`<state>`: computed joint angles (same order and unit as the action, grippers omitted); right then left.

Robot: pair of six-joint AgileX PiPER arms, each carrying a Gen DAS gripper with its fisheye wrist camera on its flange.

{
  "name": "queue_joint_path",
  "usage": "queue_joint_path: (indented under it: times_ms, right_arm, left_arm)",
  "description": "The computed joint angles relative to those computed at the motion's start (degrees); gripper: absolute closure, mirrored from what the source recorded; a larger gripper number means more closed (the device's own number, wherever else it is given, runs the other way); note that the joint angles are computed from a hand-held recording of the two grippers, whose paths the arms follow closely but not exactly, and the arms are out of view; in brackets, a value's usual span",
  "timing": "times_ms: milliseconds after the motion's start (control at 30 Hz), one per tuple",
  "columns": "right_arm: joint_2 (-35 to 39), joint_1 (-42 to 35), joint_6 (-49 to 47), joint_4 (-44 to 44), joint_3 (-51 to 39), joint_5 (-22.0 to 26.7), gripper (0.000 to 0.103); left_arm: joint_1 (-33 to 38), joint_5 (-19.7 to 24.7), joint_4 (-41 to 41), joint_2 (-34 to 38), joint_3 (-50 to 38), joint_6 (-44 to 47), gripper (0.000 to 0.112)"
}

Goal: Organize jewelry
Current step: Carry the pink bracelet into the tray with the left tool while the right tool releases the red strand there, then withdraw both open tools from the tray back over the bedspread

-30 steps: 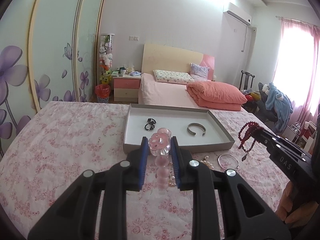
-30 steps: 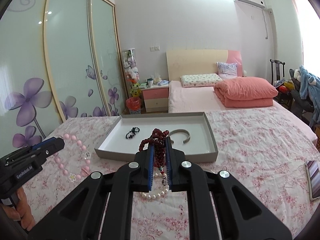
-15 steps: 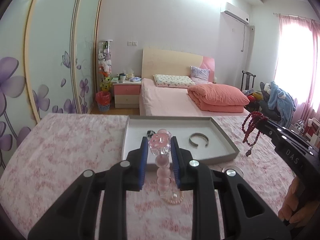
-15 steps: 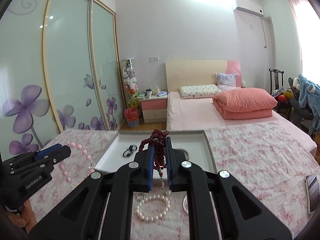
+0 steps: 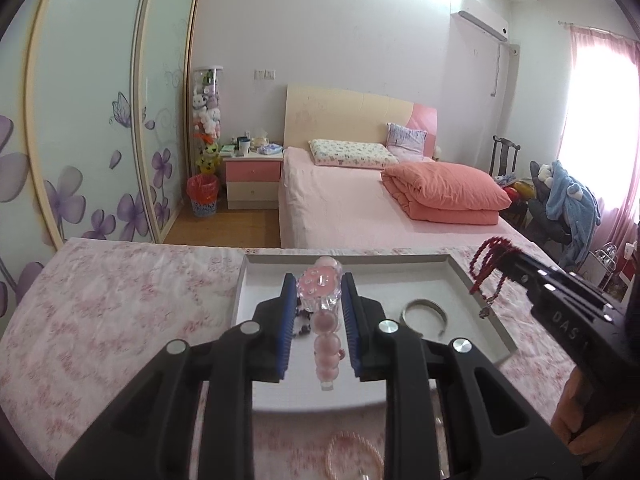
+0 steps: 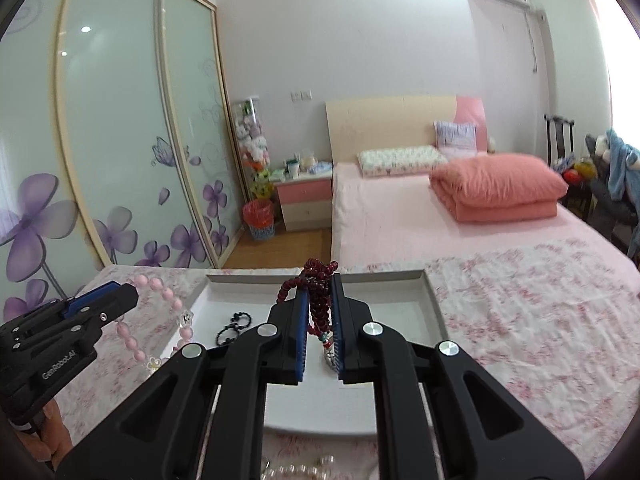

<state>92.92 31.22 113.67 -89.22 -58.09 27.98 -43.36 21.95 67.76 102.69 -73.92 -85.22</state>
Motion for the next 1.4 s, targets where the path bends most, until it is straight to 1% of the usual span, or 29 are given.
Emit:
queue_joint_path:
  times_ms: [100, 167, 300, 367, 400, 433, 500, 633, 667, 800, 900, 1000, 1167, 1200, 1267, 1400]
  right_arm:
    - [3.77, -2.81, -1.89, 1.85, -2.93, -3.42, 0.092]
    - [6.47, -4.26, -3.99, 3.88, -5.33, -5.18, 0.092]
    - [9.72, -5.12, -8.29, 7.21, -8.70, -5.65, 0.091]
    - [11.03, -5.66, -12.95, 11.61, -10.55, -6.02, 0.089]
    - [11.37, -6.02, -15.43, 14.39, -11.07, -6.41, 0.083]
    - [11.51, -6.19, -16.27, 15.61, -11.23, -6.43, 0.069]
    - [11.14, -6.42, -15.23, 15.17, -10.57, -6.39, 0.054]
    - [9.18, -6.01, -12.13, 12.56, -8.28, -5.27, 0.054]
    - [8.58, -6.17, -11.47, 12.04, -7.65, -5.30, 0.054]
    - [5.82, -6.01, -8.47, 10.08, -4.93, -4.70, 0.054]
    - [4.30, -5.92, -8.14, 9.65, -3.55, -4.35, 0.054]
    - [1.75, -4.63, -7.03, 8.58, -1.00, -3.06, 0.054]
    - [-2.60, -2.73, -5.29, 7.50, 3.69, -1.31, 0.054]
    - [-3.85, -2.36, -5.11, 7.34, 5.10, -0.87, 0.054]
    - [-5.65, -1.37, -5.03, 7.58, 7.16, 0.33, 0.054]
    - [-9.29, 0.43, -4.76, 8.72, 12.42, 2.41, 0.054]
  left_arm:
    - [2.32, -1.06, -8.10, 5.32, -5.99, 8.26, 0.089]
    - [3.19, -1.13, -11.73, 7.75, -8.79, 12.05, 0.089]
    - [4.50, -1.14, -17.57, 12.16, -13.74, 18.20, 0.089]
    - [4.97, -1.37, -20.10, 13.42, -15.25, 21.06, 0.089]
    - [5.04, -1.36, -19.51, 13.87, -15.78, 20.48, 0.089]
    - [4.75, -1.34, -17.19, 13.83, -15.42, 17.96, 0.088]
    - [4.94, -1.77, -15.91, 13.57, -15.22, 16.44, 0.085]
    - [5.34, -1.32, -12.38, 11.88, -13.42, 12.21, 0.084]
    - [5.68, -1.40, -12.57, 11.50, -13.06, 12.20, 0.084]
    - [6.41, -1.24, -9.59, 8.22, -8.66, 8.05, 0.084]
    - [6.30, -1.09, -7.00, 5.31, -4.85, 4.84, 0.084]
    - [5.58, -0.79, -3.77, 2.42, -0.90, 1.05, 0.084]
    - [4.04, -0.62, -1.13, -1.79, 4.95, -2.52, 0.084]
    - [3.60, -0.61, -0.73, -2.65, 6.27, -3.09, 0.083]
    - [2.85, -0.66, 0.13, -4.17, 8.74, -4.37, 0.078]
    - [1.36, -1.57, 1.12, -6.59, 13.66, -6.52, 0.077]
